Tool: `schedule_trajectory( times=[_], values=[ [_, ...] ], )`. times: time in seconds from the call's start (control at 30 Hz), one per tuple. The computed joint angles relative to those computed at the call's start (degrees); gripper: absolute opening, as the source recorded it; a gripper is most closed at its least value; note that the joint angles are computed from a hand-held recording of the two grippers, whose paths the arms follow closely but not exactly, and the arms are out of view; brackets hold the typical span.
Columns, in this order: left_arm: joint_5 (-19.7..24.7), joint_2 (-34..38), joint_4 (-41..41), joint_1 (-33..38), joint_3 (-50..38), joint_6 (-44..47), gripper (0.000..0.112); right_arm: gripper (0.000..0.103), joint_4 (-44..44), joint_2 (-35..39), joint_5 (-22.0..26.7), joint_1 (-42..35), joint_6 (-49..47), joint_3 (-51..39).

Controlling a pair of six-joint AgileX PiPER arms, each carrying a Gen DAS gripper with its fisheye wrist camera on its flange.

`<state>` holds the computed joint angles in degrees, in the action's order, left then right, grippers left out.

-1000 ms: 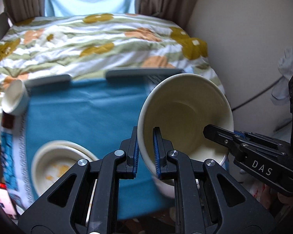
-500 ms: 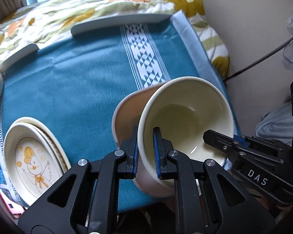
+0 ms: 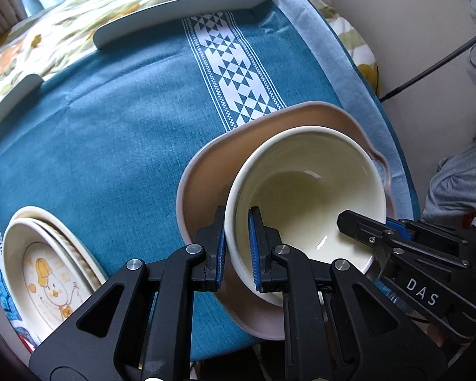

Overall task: Organize plates and bowls
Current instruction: 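Carry the cream bowl with both grippers and lower it into the pink bowl, then open both grippers and withdraw from the cream bowl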

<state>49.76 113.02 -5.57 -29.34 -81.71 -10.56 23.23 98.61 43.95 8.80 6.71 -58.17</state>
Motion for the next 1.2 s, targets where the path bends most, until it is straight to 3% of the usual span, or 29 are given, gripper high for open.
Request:
schedule_trajectory(
  times=[0.67,0.8,0.97,1.0,1.03,1.07,1.1,1.13,1.2],
  values=[
    [2.50,-1.21,4.45,-1.97,-1.71,-1.02,0.012,0.013,-1.78,-5.22,4.19,-0.97,4.13,-0.33],
    [2.57,-5.78,3.34,-1.17,0.44,-1.23,0.012,0.013,-1.51,-8.59,6.14,-0.71,3.52,-1.93],
    [3.06,-16.11,3.78,1.77,4.51,-3.86,0.016,0.013,-0.59,-10.24,10.13,3.19,0.12,-10.87],
    [3.28,-18.97,4.36,2.87,5.52,-5.03,0.028,0.016,-0.49,-9.97,10.93,4.72,-0.45,-13.59],
    [3.50,-21.41,5.09,3.91,6.30,-6.12,0.040,0.028,-0.40,-9.51,11.47,5.73,-0.95,-15.68],
    [3.66,-24.27,6.28,5.21,7.25,-7.69,0.073,0.053,-0.27,-8.76,11.96,7.26,-1.79,-18.51],
    [3.50,-27.36,8.11,6.46,8.15,-10.11,0.096,0.069,-0.20,-7.99,12.11,8.63,-2.50,-20.87],
    [2.96,-29.96,9.38,7.69,9.22,-11.55,0.099,0.093,-0.27,-7.03,11.89,10.22,-3.09,-23.33],
    [3.67,-34.81,11.15,11.74,10.11,-12.87,0.100,0.097,-0.12,-4.46,11.84,13.02,-4.34,-28.39]
  ],
)
